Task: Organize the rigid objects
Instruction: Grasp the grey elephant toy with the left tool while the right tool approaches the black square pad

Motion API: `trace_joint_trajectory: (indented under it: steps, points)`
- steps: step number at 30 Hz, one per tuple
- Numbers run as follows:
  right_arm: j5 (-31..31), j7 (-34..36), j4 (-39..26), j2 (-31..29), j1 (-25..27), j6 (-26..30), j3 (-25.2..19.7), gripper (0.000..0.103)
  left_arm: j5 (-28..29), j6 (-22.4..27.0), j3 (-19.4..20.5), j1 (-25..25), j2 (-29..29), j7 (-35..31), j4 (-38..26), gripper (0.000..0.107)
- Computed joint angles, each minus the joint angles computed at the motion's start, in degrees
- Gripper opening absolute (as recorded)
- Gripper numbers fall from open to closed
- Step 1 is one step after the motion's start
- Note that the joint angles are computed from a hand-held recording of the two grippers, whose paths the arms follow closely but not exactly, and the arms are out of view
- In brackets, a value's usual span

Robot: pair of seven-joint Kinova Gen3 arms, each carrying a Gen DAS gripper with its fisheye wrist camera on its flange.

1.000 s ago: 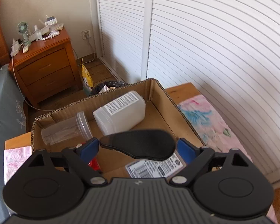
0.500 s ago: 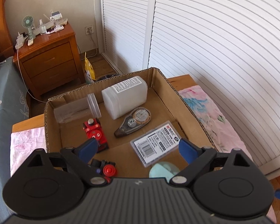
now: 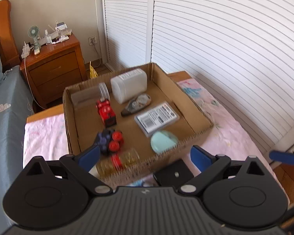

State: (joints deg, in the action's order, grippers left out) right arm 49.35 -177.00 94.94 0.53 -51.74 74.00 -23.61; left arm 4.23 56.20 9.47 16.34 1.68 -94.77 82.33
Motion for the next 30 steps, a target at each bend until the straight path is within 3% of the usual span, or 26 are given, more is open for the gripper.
trace_joint_trajectory:
  steps: [6, 13, 16, 26, 30]
  points:
    - [-1.7, -1.5, 1.4, -0.3, 0.6, -1.6, 0.3, 0.103, -0.9, -5.5, 0.7, 0.8, -6.1, -1.2, 10.6, 0.099]
    - [-3.6, -1.7, 3.2, -0.4, 1.6, -2.7, 0.7, 0.103, 3.9, -10.4, -0.9, 0.9, -8.7, -3.3, 19.1, 0.099]
    - [-5.2, -2.2, 4.4, -0.8, 2.5, -3.9, 1.1, 0.103, 0.2, -13.9, 1.5, -0.1, -8.7, 0.6, 22.3, 0.099]
    - [-8.1, -1.0, 5.8, -0.5, 4.9, -6.8, 1.8, 0.103, -4.2, -20.9, 1.9, 1.1, -6.5, -0.5, 27.0, 0.098]
    - [-8.7, -0.1, 5.6, -0.2, 5.1, -6.9, 2.0, 0.103, -1.1, -21.2, 0.4, 1.4, -5.3, -5.5, 26.7, 0.096]
